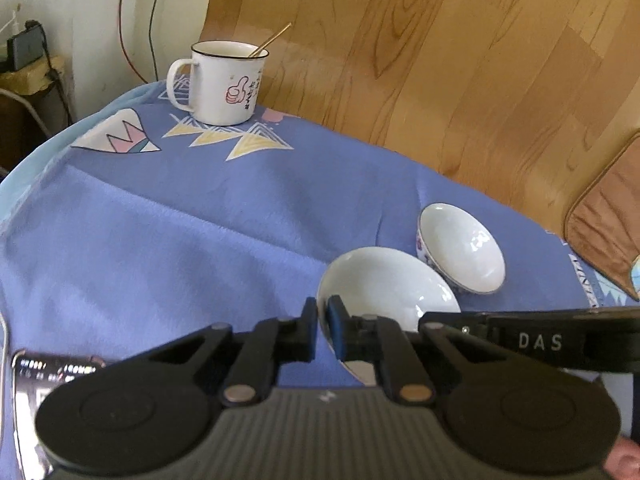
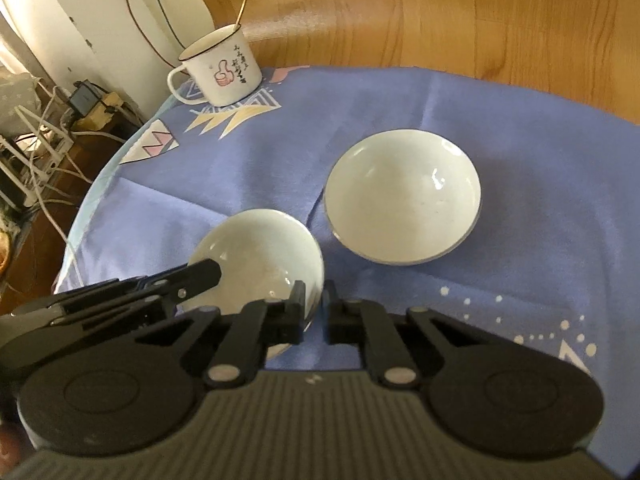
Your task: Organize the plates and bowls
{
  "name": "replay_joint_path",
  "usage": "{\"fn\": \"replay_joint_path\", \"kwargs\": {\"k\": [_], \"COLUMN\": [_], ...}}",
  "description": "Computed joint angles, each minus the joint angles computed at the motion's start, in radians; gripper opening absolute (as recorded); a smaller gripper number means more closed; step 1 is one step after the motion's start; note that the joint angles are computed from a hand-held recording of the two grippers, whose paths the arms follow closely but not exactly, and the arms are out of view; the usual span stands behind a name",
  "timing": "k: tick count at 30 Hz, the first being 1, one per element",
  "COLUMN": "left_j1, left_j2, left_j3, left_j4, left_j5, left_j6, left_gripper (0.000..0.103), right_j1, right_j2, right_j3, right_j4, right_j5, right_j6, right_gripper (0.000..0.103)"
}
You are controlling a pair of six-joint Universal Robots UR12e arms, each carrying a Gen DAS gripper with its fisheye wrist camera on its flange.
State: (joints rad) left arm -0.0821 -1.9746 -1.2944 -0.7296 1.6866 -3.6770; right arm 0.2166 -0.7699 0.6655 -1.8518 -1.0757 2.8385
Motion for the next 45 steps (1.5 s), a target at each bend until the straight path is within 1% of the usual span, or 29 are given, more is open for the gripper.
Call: {"fn": "replay_joint_path", "kwargs": {"k": [2,5,10,15,20,25,32,36,40,45], "left_j1": [-0.007,-0.016,-0.045,-0.073,-0.104,-0.140,-0.192,-0.220,-0.244,-0.259], "left_j2": [0.015,0.038,0.061,0.053,0.021,-0.034,-0.151,-0.227,-0.297,-0.347], "left_j3": [-0.015,-0.043,-0.081,-0.074,-0.022,0.064,0.247,0.370,0.483,0.557], "left_j4": [0.012,0.040,0.087,0.084,0.067,0.045,-0.005,-0.061,-0.124,-0.183], "left_j5": [0.009,0.004,0.003,-0.011,-0.018,-0.040,-0.097,-0.136,-0.151,-0.161], "left_j6": [0.000,-0.013,-0.031,-0.034,-0.004,0.032,0.069,0.101,0.115,0.120], "left_gripper": [0.007,0.007,0.007,0.007,0.007,0.007,0.007,0.007,0.008,0.008], "right_j1": [-0.005,-0.015,-0.038,-0.065,-0.099,-0.140,-0.200,-0.240,-0.269,-0.289], "right_j2": [-0.015,-0.060,-0.120,-0.168,-0.201,-0.224,-0.251,-0.256,-0.268,-0.272], "right_j3": [0.023,0.095,0.195,0.277,0.331,0.370,0.405,0.409,0.436,0.458], "right_j4": [-0.003,-0.039,-0.085,-0.131,-0.191,-0.258,-0.354,-0.380,-0.413,-0.427], "right_j5": [0.018,0.037,0.058,0.059,0.076,0.073,0.022,-0.004,-0.028,-0.048], "right_j6": [-0.007,-0.044,-0.077,-0.088,-0.070,-0.039,0.016,0.058,0.099,0.122], "right_gripper": [0.010,0.010,0.011,0.011,0.011,0.011,0.011,0.011,0.011,0.011]}}
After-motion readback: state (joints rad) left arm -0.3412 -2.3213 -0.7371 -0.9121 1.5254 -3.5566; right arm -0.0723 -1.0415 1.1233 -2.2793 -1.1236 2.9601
